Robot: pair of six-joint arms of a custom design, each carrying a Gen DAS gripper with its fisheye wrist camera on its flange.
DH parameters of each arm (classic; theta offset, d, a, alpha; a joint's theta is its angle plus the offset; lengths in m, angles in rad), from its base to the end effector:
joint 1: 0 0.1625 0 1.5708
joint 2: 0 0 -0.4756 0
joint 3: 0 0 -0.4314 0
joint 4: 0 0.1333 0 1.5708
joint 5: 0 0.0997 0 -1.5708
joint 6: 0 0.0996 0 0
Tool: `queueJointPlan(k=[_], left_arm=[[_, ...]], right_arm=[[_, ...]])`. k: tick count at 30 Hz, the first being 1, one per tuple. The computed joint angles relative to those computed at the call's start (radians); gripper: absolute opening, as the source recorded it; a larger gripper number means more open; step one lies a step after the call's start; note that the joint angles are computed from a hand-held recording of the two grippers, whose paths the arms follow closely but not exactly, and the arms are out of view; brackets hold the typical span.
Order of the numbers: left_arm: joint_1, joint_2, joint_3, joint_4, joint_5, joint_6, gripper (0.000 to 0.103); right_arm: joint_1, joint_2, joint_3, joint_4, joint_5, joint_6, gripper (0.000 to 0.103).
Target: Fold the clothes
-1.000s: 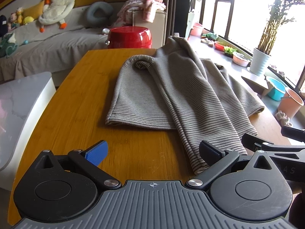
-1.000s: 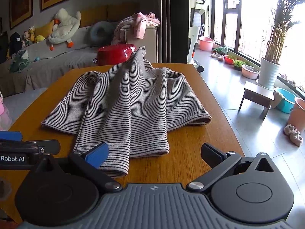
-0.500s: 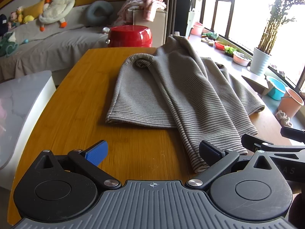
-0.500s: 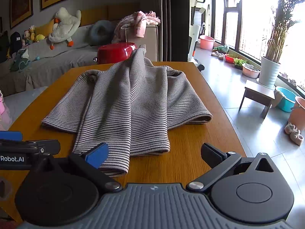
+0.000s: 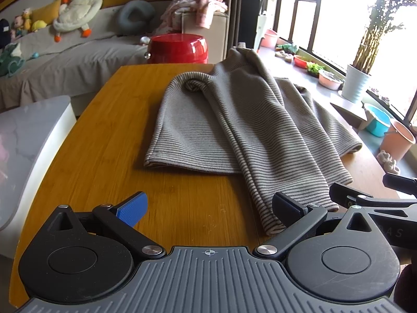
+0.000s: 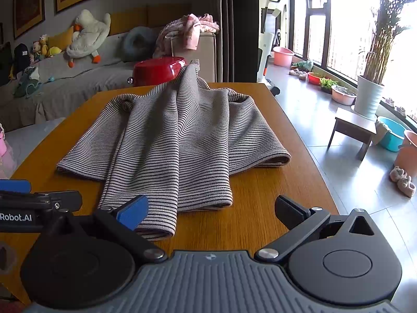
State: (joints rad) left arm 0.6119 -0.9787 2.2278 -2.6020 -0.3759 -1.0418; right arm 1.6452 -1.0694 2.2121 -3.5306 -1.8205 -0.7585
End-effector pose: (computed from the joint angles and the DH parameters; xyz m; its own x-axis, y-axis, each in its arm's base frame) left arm -0.2723 -0.4671 0.0906 -0.7133 -0.2742 -0.6450 0.3634 0.6422 -0.6749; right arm 0.1490 -0.5367 0.1937 -0.6761 -0.3913 0.6243 -0.7108 0.5694 -0.4130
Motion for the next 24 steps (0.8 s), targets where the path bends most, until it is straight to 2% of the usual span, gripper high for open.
queueJointPlan(k=[24], left_arm=[[0.009,-0.001,0.002,-0.009,-0.019,-0.002,0.103]], right_arm=[[0.0,0.008,-0.01,0.022,-0.019,0.004,0.103]])
